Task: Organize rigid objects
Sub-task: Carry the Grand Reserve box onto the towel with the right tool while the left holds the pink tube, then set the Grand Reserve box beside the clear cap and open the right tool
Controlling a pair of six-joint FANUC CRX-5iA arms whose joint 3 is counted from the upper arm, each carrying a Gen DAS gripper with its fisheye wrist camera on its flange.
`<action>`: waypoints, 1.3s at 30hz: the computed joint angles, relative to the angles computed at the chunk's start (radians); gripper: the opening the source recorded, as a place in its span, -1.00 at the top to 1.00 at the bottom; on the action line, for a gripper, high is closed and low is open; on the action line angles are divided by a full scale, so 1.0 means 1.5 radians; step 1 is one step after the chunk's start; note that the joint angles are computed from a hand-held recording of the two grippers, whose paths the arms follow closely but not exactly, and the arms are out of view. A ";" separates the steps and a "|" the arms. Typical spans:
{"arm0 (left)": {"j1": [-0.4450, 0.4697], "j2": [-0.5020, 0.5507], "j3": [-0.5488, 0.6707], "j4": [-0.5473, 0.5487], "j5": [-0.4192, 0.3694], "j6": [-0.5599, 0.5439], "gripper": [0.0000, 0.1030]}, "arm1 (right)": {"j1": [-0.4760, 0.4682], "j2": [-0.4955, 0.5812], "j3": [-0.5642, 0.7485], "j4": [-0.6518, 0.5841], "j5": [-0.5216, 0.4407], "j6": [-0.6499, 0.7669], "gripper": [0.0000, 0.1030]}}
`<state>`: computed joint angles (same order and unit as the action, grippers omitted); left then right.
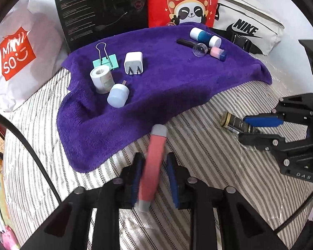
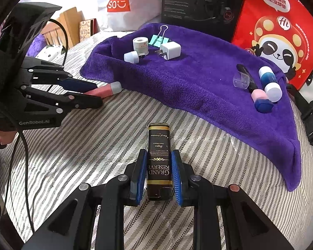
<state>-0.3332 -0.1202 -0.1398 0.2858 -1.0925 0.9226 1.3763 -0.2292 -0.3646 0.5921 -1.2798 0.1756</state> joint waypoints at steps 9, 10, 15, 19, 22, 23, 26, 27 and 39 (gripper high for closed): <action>0.021 -0.018 -0.019 0.026 -0.007 0.029 0.67 | 0.013 -0.046 -0.028 0.008 0.004 -0.051 0.55; 0.025 -0.022 -0.023 0.034 -0.007 0.027 0.68 | 0.018 -0.051 -0.030 0.013 -0.004 -0.060 0.55; 0.037 -0.033 -0.027 0.066 -0.009 0.025 0.68 | 0.028 -0.076 -0.038 0.028 -0.030 -0.085 0.55; 0.037 -0.030 -0.010 0.085 -0.011 0.020 0.68 | 0.021 -0.087 -0.033 0.036 -0.042 -0.083 0.55; 0.032 -0.020 0.015 0.089 -0.012 0.020 0.68 | -0.003 -0.090 -0.020 0.046 -0.032 -0.051 0.55; 0.030 -0.014 0.027 0.089 -0.011 0.021 0.68 | -0.010 -0.089 -0.014 0.048 -0.031 -0.042 0.55; 0.029 0.008 0.065 0.095 -0.015 0.032 0.68 | -0.043 -0.081 0.006 0.059 -0.021 -0.009 0.55; 0.029 0.015 0.074 0.096 -0.014 0.034 0.68 | -0.056 -0.080 0.011 0.062 -0.014 0.003 0.55; 0.002 0.120 0.213 0.077 -0.015 0.054 0.68 | -0.198 -0.065 0.058 0.046 0.057 0.109 0.55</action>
